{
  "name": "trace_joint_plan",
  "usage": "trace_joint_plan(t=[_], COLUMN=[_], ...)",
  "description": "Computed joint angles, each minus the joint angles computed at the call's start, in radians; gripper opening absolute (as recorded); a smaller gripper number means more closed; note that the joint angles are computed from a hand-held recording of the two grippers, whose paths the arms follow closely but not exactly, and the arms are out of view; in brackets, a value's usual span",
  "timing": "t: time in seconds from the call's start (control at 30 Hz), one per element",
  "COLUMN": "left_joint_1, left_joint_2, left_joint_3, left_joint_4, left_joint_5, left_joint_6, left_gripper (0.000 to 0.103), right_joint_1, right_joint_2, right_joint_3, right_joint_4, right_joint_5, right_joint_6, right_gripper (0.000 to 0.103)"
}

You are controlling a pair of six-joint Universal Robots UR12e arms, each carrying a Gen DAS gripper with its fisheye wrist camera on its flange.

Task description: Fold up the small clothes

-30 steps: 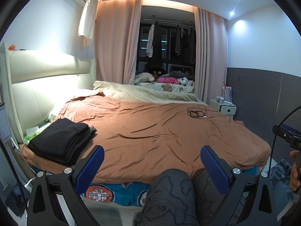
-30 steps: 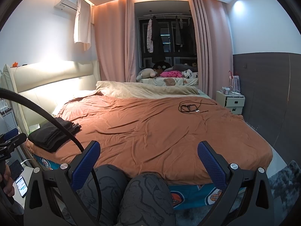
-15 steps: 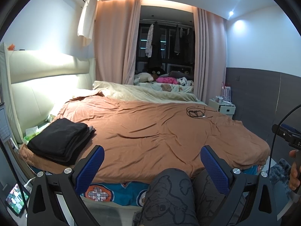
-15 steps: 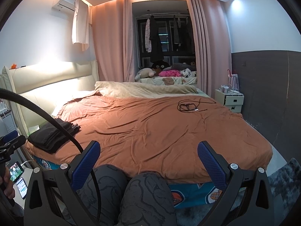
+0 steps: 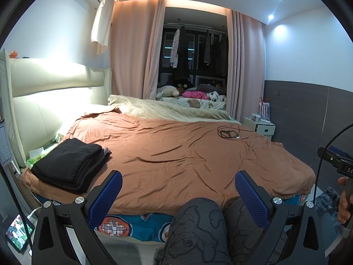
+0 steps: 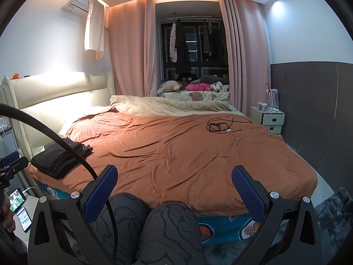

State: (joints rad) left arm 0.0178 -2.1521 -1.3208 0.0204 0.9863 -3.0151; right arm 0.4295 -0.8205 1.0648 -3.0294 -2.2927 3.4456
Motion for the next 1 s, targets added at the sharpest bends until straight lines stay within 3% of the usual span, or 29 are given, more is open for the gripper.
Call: trace_joint_plan(t=[0.8, 1.0], left_joint_1=[0.0, 0.006], left_joint_2=[0.012, 0.028], left_joint_3=[-0.019, -0.047], left_joint_4=[0.029, 0.07], left_joint_5=[0.004, 0.003], left_joint_6=[-0.005, -0.02], left_gripper=[0.103, 0.103], right_joint_1=[0.002, 0.008], right_joint_2=[-0.003, -0.008], right_joint_3=[0.009, 0.02], right_joint_4=[-0.014, -0.03], right_joint_5=[-0.012, -0.02], right_joint_6=[-0.001, -0.004], right_gripper=[0.103, 0.103])
